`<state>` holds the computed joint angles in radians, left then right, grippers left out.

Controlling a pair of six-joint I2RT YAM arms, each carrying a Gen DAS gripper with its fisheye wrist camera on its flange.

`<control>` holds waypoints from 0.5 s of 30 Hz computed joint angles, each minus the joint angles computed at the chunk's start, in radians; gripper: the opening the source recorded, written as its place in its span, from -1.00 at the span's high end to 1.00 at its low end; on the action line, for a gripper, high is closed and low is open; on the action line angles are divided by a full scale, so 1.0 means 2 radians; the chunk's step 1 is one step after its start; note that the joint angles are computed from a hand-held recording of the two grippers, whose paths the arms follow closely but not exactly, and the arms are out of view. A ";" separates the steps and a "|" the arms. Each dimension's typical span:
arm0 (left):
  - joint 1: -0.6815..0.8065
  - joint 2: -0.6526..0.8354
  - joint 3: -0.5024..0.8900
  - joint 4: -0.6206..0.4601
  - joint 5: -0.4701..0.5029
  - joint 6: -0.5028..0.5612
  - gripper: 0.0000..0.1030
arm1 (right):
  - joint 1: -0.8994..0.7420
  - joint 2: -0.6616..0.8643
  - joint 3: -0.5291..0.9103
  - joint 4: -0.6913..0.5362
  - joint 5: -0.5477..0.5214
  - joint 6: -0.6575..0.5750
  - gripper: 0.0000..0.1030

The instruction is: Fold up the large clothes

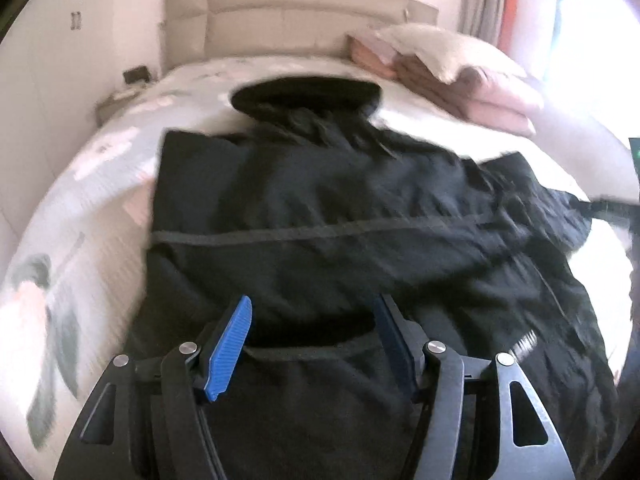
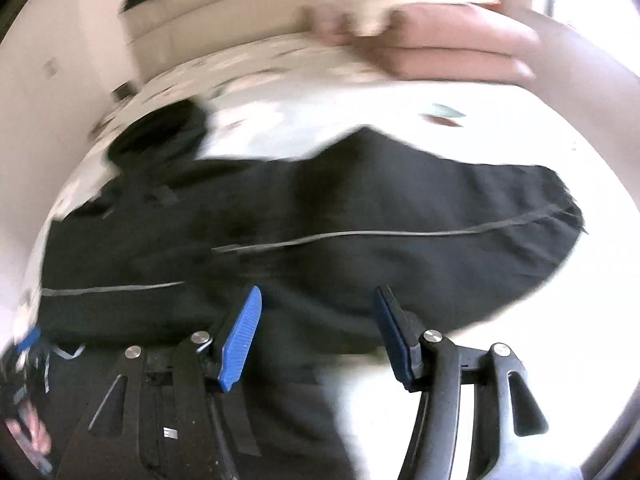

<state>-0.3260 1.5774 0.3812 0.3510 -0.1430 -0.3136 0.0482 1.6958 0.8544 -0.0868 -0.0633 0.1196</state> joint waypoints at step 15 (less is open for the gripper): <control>-0.125 0.160 0.082 0.016 -0.078 -0.102 -0.38 | -0.336 0.281 0.289 -0.071 -0.159 -0.026 -0.25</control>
<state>-0.5754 1.8980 0.5442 0.3825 -0.2992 -0.5186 -0.6229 2.2582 1.4327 -0.2281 -0.3818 0.0671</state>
